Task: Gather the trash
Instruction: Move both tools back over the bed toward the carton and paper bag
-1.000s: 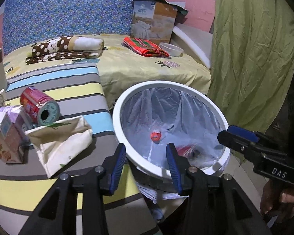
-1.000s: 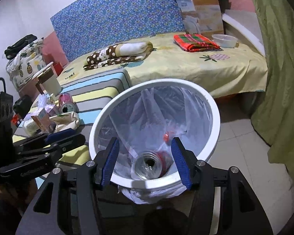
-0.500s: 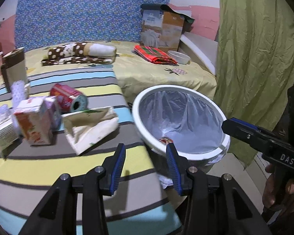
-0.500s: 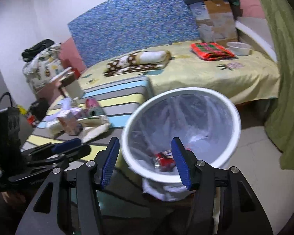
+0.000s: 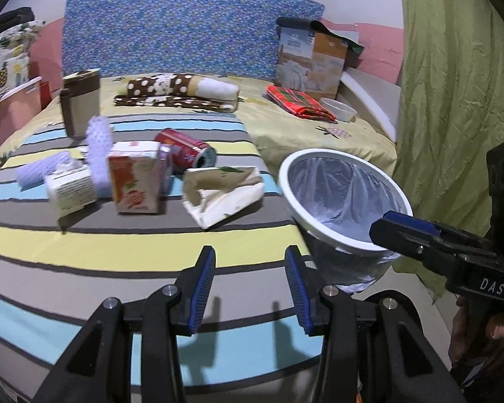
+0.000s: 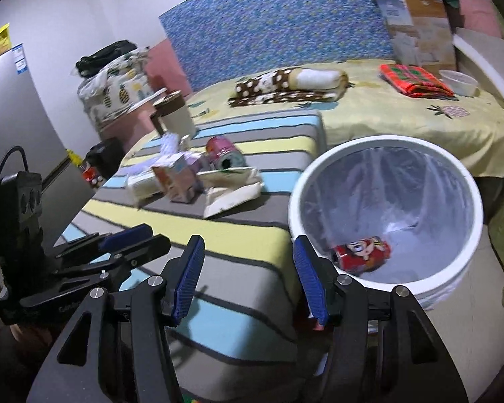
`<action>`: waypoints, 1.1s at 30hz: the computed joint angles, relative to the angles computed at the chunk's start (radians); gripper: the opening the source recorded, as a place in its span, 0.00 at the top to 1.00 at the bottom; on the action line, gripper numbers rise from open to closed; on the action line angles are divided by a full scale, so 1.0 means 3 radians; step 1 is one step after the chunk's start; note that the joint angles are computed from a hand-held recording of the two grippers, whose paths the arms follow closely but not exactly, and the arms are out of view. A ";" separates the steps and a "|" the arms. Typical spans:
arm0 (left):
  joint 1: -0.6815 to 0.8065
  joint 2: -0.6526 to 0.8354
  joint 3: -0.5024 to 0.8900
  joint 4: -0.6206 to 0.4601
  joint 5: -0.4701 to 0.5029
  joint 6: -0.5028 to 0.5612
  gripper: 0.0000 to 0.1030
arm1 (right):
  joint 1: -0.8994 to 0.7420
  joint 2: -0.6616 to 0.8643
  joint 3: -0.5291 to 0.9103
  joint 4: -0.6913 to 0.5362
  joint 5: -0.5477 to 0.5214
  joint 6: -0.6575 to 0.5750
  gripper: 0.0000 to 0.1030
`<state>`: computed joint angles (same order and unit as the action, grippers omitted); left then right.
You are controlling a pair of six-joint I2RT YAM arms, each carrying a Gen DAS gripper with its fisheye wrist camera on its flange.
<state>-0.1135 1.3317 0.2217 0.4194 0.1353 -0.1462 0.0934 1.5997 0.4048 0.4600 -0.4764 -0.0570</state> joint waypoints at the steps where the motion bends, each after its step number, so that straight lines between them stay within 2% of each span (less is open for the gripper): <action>1: 0.0045 -0.0026 -0.0023 -0.0002 0.0017 0.0013 0.57 | 0.0036 -0.0019 -0.0006 -0.0023 0.0024 -0.0011 0.45; 10: 0.0492 -0.0118 -0.0123 -0.0009 0.0172 0.0168 0.56 | 0.0332 -0.0003 0.0102 -0.0048 0.0239 -0.0024 0.45; 14: 0.0640 -0.0026 -0.0105 0.0051 0.0246 0.0192 0.52 | 0.0422 0.0100 0.0200 -0.0045 0.0310 -0.0039 0.45; 20: 0.0847 0.0246 0.0015 0.0153 0.0335 0.0261 0.49 | 0.0493 0.0272 0.0369 -0.0069 0.0405 -0.0055 0.45; 33: 0.0908 0.1023 0.0565 0.0406 0.0230 0.0292 0.39 | 0.0451 0.0887 0.1115 -0.0406 0.0495 -0.0196 0.45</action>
